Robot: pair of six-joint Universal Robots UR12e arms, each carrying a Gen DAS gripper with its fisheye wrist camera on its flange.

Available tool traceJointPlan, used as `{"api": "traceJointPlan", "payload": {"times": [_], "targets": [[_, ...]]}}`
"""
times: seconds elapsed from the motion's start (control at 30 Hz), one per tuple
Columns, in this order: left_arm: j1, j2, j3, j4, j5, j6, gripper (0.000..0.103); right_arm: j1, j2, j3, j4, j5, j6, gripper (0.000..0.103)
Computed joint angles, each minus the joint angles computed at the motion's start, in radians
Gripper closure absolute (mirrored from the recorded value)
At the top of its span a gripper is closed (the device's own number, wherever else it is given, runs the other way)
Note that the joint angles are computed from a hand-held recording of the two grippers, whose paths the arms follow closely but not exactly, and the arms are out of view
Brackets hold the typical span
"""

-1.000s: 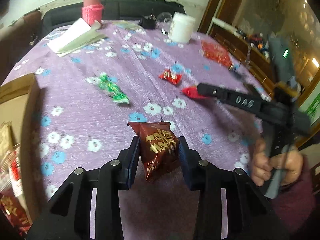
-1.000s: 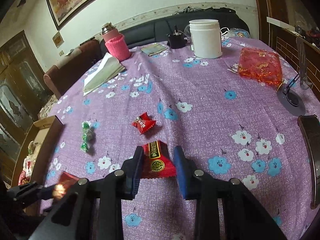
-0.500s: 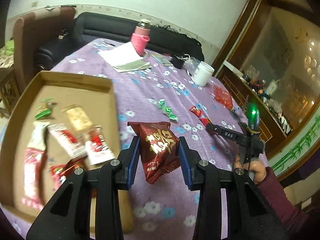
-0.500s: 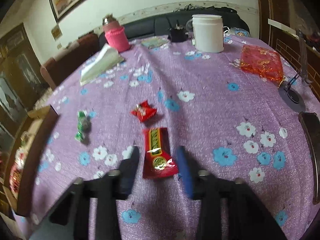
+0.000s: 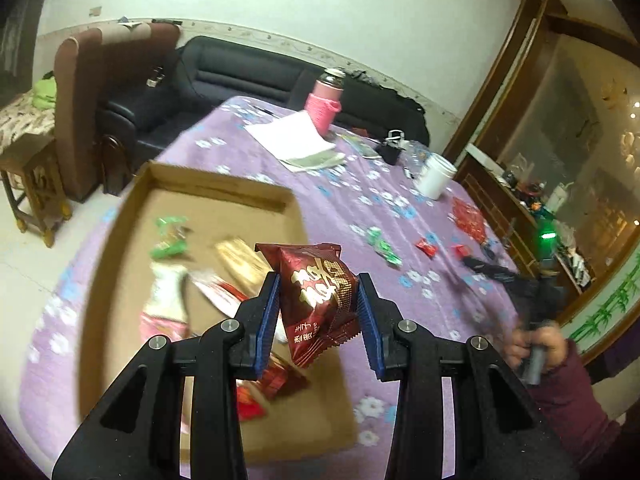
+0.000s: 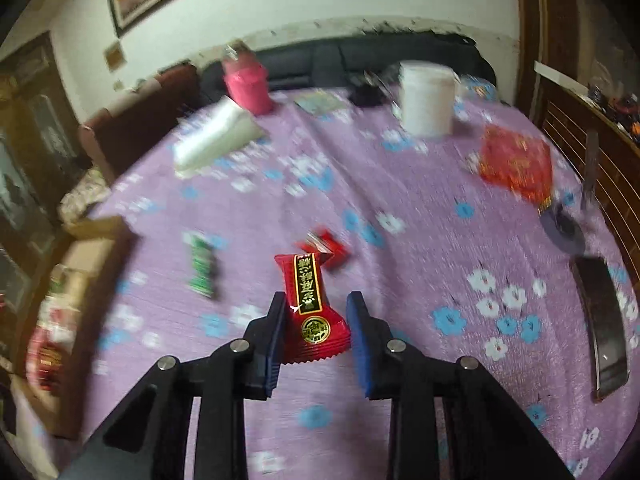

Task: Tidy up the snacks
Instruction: 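Carry both snacks into the cardboard box and open both tools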

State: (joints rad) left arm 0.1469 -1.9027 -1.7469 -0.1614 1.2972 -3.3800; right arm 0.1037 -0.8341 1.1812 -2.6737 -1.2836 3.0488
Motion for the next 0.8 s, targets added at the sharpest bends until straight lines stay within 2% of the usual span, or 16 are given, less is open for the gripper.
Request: {"api": "traceJointPlan", "payload": {"times": [0.2,0.33,0.47,0.63,0.8], "targets": [[0.018,-0.032,0.083,-0.107,0.060,0.068,0.066,0.024,-0.034,-0.033,0.028,0.149,-0.030,0.070],[0.029,-0.075,0.147,-0.181,0.070,0.081,0.066,0.058,-0.008,-0.113,0.173,0.239,-0.057,0.070],[0.036,-0.119,0.197,-0.230,0.094,0.069,0.066,0.107,0.041,-0.187,0.269,0.230,-0.090,0.070],[0.054,-0.173,0.248,-0.296,0.066,0.037,0.066,0.159,0.131,-0.320,0.405,0.195,-0.115,0.070],[0.067,-0.200,0.273,-0.323,0.038,0.012,0.066,0.192,0.199,-0.420,0.477,0.147,-0.137,0.070]]}}
